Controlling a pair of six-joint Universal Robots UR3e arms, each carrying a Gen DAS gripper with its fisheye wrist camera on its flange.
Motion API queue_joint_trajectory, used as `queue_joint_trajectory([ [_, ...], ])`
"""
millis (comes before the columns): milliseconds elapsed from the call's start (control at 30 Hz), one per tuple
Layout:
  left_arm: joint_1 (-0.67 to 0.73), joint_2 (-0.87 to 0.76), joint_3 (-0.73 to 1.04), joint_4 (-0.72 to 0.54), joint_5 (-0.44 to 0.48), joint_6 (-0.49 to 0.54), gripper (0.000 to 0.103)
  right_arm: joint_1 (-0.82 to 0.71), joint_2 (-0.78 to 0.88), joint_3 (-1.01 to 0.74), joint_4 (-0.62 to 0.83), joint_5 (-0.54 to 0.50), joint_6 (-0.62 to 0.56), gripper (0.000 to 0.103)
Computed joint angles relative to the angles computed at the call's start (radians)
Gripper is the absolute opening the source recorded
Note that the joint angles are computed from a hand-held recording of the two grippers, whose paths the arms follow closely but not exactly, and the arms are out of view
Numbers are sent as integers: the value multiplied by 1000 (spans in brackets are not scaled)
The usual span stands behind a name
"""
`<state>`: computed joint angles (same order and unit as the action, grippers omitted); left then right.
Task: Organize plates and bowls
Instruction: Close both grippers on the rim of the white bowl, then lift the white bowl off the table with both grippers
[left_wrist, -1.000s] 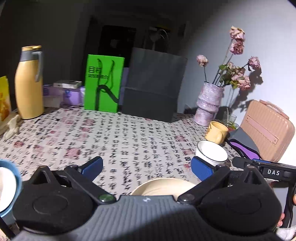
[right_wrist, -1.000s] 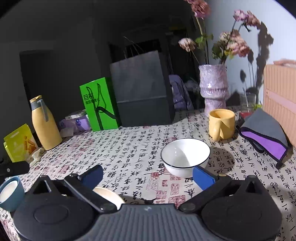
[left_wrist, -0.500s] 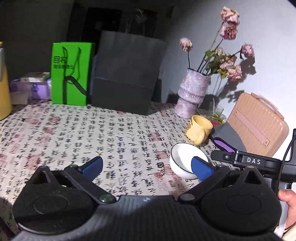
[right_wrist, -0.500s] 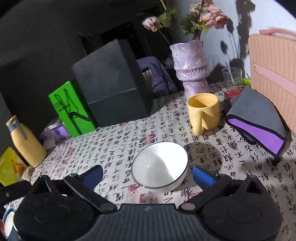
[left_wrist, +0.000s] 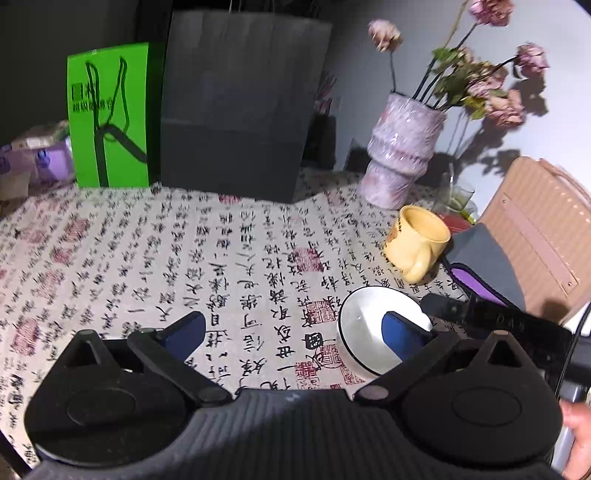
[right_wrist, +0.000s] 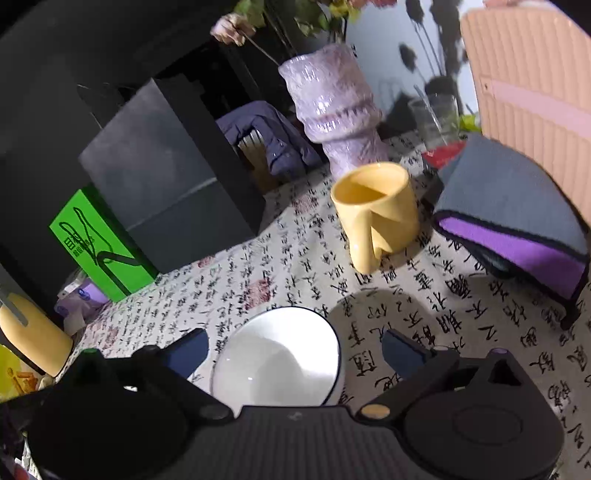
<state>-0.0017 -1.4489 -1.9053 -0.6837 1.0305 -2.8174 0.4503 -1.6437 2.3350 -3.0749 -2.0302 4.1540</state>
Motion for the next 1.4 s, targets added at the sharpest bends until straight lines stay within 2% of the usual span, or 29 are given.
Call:
queue_joint_trajectory([
  [167, -80, -118, 60, 58, 83, -57, 103, -70, 29, 82, -130, 71, -31, 98],
  [267, -122, -182, 100, 85, 124, -96, 103, -80, 43, 99, -135, 56, -25, 96],
  [467, -201, -286, 168, 114, 195, -139, 102, -114, 55, 140, -189, 107, -32, 85],
  [533, -224, -317, 192, 112, 213, -141, 101, -109, 69, 129, -183, 107, -39, 76],
  [567, -235, -331, 200, 116, 223, -142, 97, -110, 73, 126, -179, 114, -44, 73],
  [633, -257, -357, 217, 115, 243, -148, 92, -118, 78, 128, -182, 134, -50, 59],
  [800, -284, -409, 263, 76, 264, -152, 67, -146, 94, 136, -195, 191, -71, 39],
  [933, -297, -442, 289, 62, 271, -148, 53, -152, 112, 134, -205, 209, -82, 29],
  [1000, -306, -460, 306, 51, 280, -147, 42, -150, 120, 130, -206, 210, -83, 23],
  [1133, -309, -474, 312, 51, 264, -132, 31, -151, 128, 139, -233, 217, -89, 21],
  [1300, -315, -471, 308, 52, 243, -113, 10, -144, 132, 139, -239, 209, -88, 21],
  [1400, -323, -470, 297, 70, 248, -111, 8, -147, 133, 145, -250, 211, -87, 20],
])
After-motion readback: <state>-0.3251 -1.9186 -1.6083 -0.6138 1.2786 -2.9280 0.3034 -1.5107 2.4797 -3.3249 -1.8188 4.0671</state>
